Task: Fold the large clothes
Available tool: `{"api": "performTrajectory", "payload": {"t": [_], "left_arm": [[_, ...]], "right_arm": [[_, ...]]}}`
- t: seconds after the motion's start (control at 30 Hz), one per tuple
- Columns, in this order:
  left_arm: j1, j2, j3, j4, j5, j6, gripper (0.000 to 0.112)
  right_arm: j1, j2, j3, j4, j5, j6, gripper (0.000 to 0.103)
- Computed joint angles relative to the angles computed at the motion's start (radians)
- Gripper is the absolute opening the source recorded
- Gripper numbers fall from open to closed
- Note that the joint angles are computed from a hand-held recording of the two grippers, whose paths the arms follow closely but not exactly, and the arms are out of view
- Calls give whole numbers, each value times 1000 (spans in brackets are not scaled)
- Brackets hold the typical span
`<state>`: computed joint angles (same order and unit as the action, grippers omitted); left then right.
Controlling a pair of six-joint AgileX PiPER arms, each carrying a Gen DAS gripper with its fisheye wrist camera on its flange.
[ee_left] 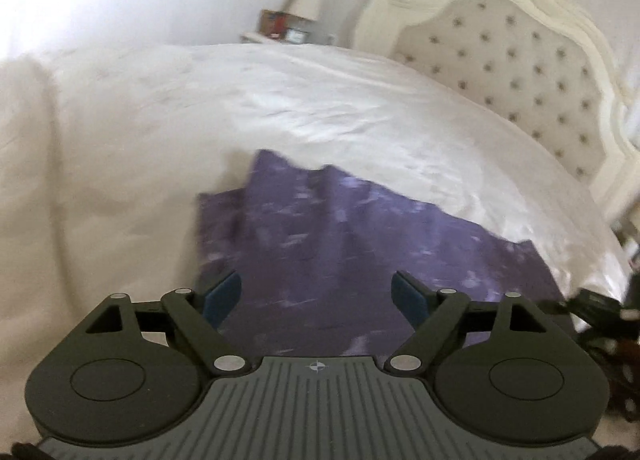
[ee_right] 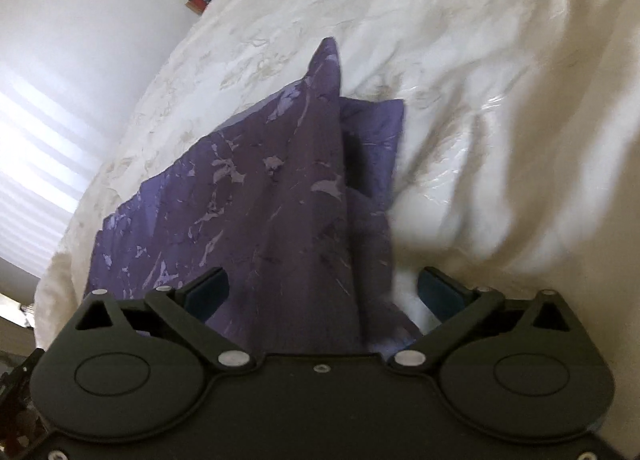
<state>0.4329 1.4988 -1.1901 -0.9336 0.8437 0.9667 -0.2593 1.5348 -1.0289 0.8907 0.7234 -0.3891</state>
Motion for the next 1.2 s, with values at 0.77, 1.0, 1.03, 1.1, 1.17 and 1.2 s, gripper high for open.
{"api": "performTrajectory", "payload": {"t": [0.77, 1.0, 1.03, 1.1, 1.17, 1.2], "left_arm": [[-540, 335, -262, 310, -297, -409, 34], [-517, 425, -299, 319, -283, -454, 13], [-511, 429, -302, 319, -279, -462, 8], [-501, 430, -298, 315, -278, -459, 4], [-498, 431, -297, 313, -280, -455, 3], [-501, 430, -298, 320, -281, -461, 3]], "right_arm": [[-104, 48, 118, 432, 73, -425, 103], [-100, 67, 100, 431, 89, -428, 103], [-103, 70, 96, 430, 98, -430, 103], [-104, 75, 91, 430, 110, -431, 103], [-110, 83, 85, 440, 134, -443, 103], [-113, 86, 84, 447, 148, -451, 100]]}}
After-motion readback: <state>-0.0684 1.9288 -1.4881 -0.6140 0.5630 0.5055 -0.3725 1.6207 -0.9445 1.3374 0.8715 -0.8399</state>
